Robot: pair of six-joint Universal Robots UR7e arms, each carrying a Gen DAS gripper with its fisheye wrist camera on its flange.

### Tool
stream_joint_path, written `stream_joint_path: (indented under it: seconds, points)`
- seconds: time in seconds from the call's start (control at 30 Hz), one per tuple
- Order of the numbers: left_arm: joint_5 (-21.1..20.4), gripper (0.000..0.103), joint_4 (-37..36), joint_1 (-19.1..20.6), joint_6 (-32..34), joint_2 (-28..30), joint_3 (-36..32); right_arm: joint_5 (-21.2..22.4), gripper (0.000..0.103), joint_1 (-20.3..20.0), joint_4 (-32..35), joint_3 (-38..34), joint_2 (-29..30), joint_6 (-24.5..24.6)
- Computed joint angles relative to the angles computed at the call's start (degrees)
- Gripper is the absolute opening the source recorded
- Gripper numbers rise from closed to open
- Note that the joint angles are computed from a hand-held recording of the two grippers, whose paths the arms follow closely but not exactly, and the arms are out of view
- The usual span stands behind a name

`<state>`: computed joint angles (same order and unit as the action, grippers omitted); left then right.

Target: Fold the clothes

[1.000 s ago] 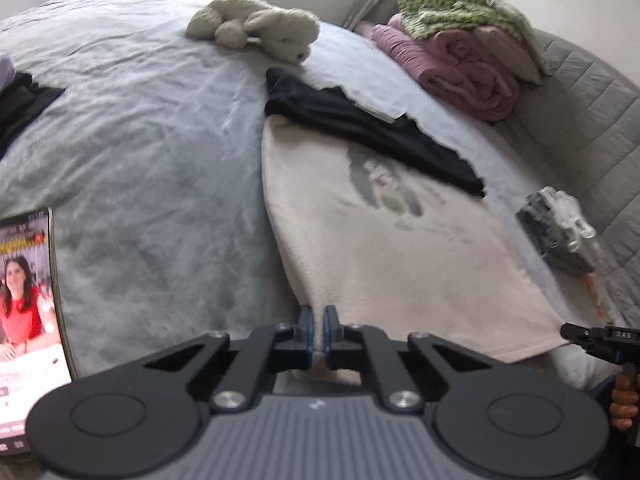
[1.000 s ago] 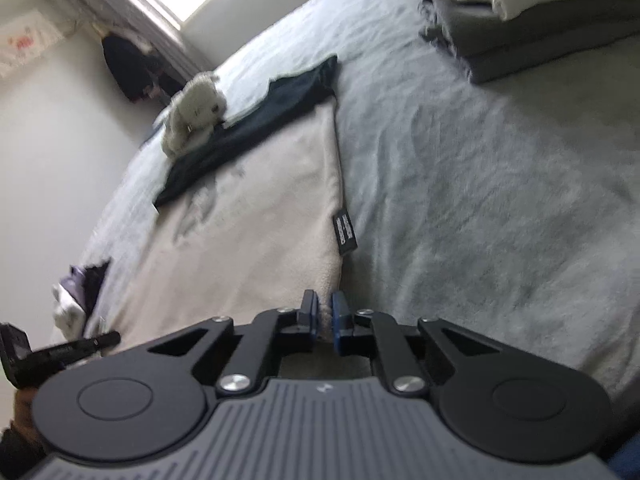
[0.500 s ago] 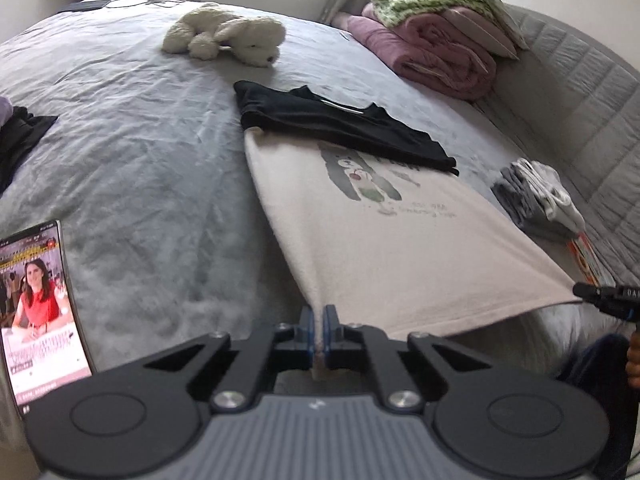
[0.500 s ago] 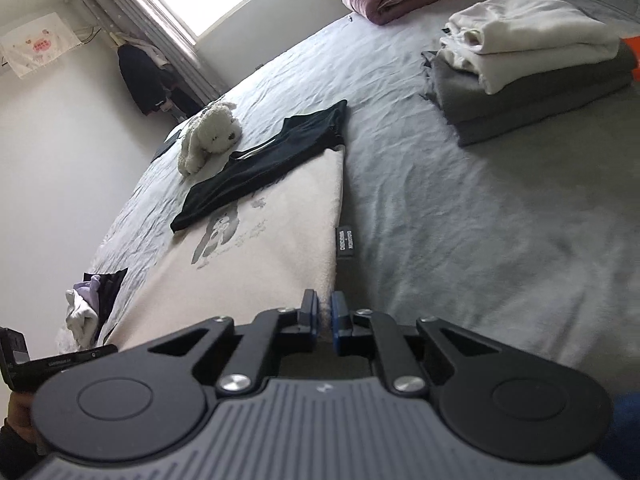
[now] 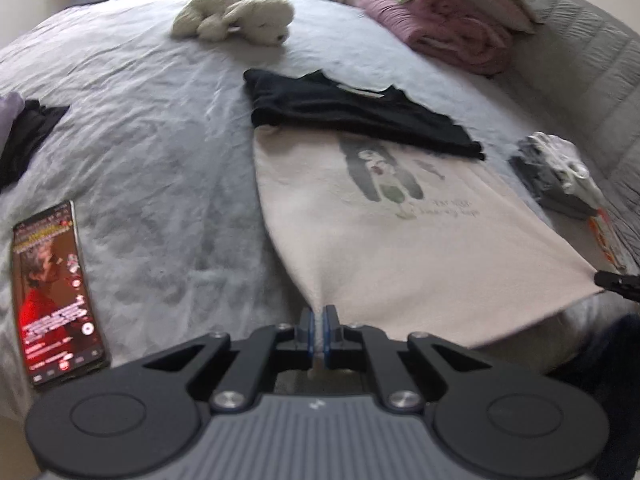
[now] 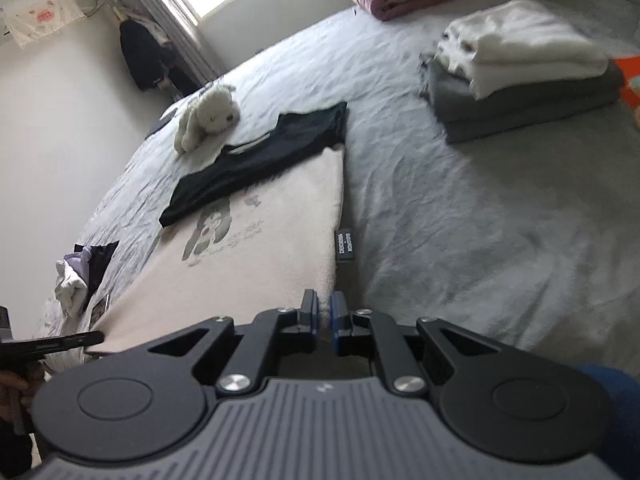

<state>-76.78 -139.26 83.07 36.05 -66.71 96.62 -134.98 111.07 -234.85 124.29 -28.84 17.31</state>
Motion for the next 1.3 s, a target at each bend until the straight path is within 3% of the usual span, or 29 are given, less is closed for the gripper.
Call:
stream_joint_path:
  seconds: [0.2,0.43,0.67,0.83,0.97,1.07,1.1,1.17,1.3]
  points:
    - [0.6,0.005,-1.3,-0.5,-6.6,2.2,-2.0,2.0,0.01,-3.0,-1.4,-2.0,0.0,-2.8]
    - [-1.2,0.004,1.6,-1.1,-18.4,8.7,-10.9,7.3,0.01,-7.4,-0.1,-4.8,-3.5,-5.5]
    - [-2.8,0.004,7.6,-1.5,-27.5,17.9,-23.7,14.2,0.01,-13.7,7.0,-9.5,-6.2,-3.4]
    - [-2.2,0.005,10.8,-0.9,-33.6,23.6,-31.7,15.9,0.01,-16.6,9.8,-12.9,-5.8,-1.5]
    - [-5.8,0.006,12.5,0.9,-32.7,26.5,-36.0,17.7,0.011,-19.0,11.3,-14.9,-5.2,0.5]
    - [-8.1,0.01,13.2,2.1,-31.4,28.0,-38.5,18.5,0.017,-19.9,7.9,-15.7,-3.7,-2.8]
    - [-7.9,0.013,12.8,2.2,-31.0,28.1,-38.8,19.3,0.017,-20.2,7.1,-15.4,-3.6,-3.9]
    - [-6.9,0.036,9.4,1.7,-28.2,27.5,-37.6,18.8,0.017,-19.9,6.6,-15.4,-3.8,-6.0]
    - [-9.4,0.04,6.0,1.6,-22.7,25.9,-35.6,15.8,0.017,-18.4,6.5,-15.8,-4.2,-13.3]
